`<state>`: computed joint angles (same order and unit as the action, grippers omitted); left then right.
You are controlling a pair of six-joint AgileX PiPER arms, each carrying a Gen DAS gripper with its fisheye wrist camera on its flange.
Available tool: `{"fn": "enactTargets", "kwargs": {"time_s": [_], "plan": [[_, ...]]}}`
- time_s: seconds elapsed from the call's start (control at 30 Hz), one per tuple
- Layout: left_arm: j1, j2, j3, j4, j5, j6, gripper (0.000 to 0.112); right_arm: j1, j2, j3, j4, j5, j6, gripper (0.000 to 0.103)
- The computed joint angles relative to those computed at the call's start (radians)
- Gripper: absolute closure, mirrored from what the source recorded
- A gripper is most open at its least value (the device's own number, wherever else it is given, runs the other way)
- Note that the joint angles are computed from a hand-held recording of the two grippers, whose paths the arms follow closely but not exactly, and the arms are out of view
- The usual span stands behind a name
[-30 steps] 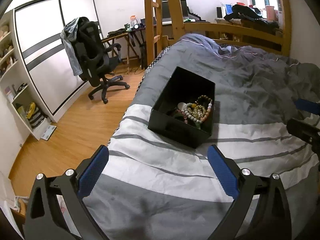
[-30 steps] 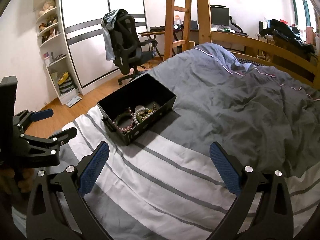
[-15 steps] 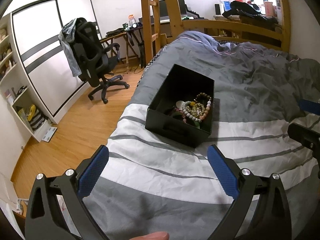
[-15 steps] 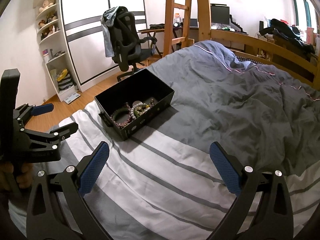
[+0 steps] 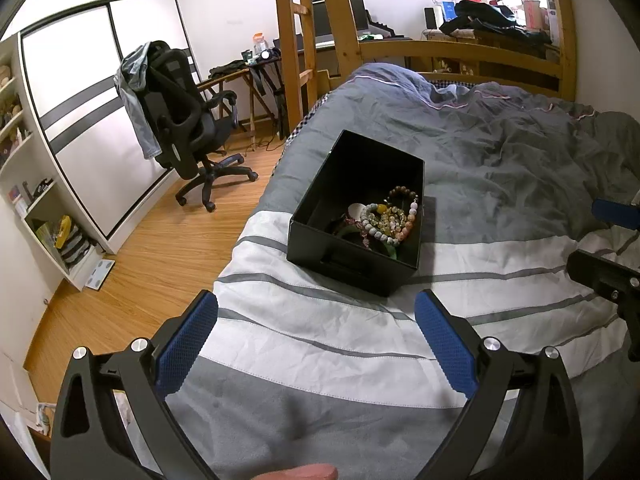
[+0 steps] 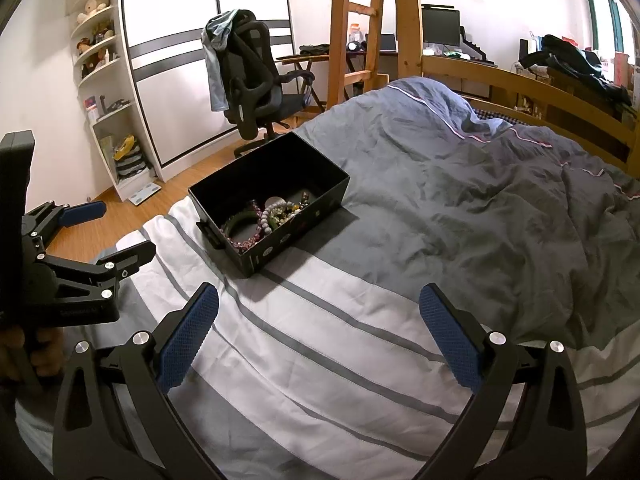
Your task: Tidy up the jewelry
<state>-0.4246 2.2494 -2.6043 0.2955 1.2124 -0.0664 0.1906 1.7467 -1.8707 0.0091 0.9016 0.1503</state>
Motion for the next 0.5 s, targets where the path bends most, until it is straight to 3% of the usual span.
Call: {"fn": "enactTargets", "kwargs": {"time_s": [0.3,0.5], "plan": [[-0.004,-0.047,0.104,0.019,-0.072,-0.012,0.015,0.003,0.000,0.008,-0.001,-0.003,0.001,0.004],[-0.005,-0.056,0.118,0.020,-0.078,-0.015,0.015,0.004,0.000,0.010,-0.003,-0.004,0.006,0.004]]}}
